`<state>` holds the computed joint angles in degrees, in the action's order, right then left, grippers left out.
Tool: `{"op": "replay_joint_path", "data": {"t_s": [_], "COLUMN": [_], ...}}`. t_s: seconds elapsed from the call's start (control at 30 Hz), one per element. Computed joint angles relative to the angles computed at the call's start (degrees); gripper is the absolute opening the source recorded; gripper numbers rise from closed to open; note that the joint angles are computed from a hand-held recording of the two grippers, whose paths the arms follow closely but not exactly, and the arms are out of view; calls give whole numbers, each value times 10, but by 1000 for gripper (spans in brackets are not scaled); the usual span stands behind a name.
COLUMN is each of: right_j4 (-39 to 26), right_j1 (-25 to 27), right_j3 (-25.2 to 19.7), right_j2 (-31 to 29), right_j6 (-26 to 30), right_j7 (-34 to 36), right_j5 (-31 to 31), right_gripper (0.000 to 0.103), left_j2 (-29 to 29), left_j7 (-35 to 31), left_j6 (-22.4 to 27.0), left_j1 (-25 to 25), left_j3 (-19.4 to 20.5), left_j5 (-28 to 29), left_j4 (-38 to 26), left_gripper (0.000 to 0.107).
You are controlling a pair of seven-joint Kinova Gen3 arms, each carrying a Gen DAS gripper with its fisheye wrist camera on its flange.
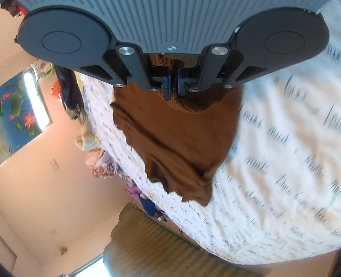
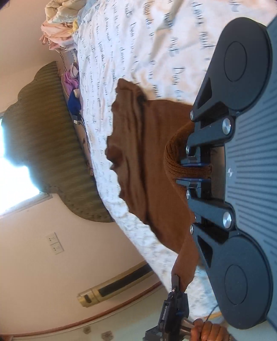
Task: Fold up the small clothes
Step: 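Lift the held hem with both grippers and fold it over toward the collar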
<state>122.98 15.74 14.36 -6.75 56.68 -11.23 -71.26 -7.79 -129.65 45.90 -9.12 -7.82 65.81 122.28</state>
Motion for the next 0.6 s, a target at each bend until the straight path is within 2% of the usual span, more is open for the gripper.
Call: {"op": "replay_joint_path", "data": {"t_s": [0.17,0.27,0.37,0.47,0.6], "right_j4": [-133,-212,-292,-341,-404], "right_j1": [5,9,-3,9,-5], "right_j3": [-26,-46,-48,-80,-69], "right_j2": [133,212,271,311,362], "right_j6": [30,33,34,17,33], "right_j7": [-112,-178,-242,-293,-342], "right_j5": [-19,-33,-4,26,22], "right_gripper": [9,9,9,9,9], "left_j2": [108,166,215,268,316], "left_j7": [16,49,102,160,213], "left_j6": [-15,-29,-51,-62,-69], "left_j1": [2,-5,-7,-8,-14], "left_j3": [32,57,78,93,113], "left_j5": [57,57,25,-19,-52], "left_j4": [-92,-151,-207,-262,-322], "left_gripper": [7,7,7,7,7]}}
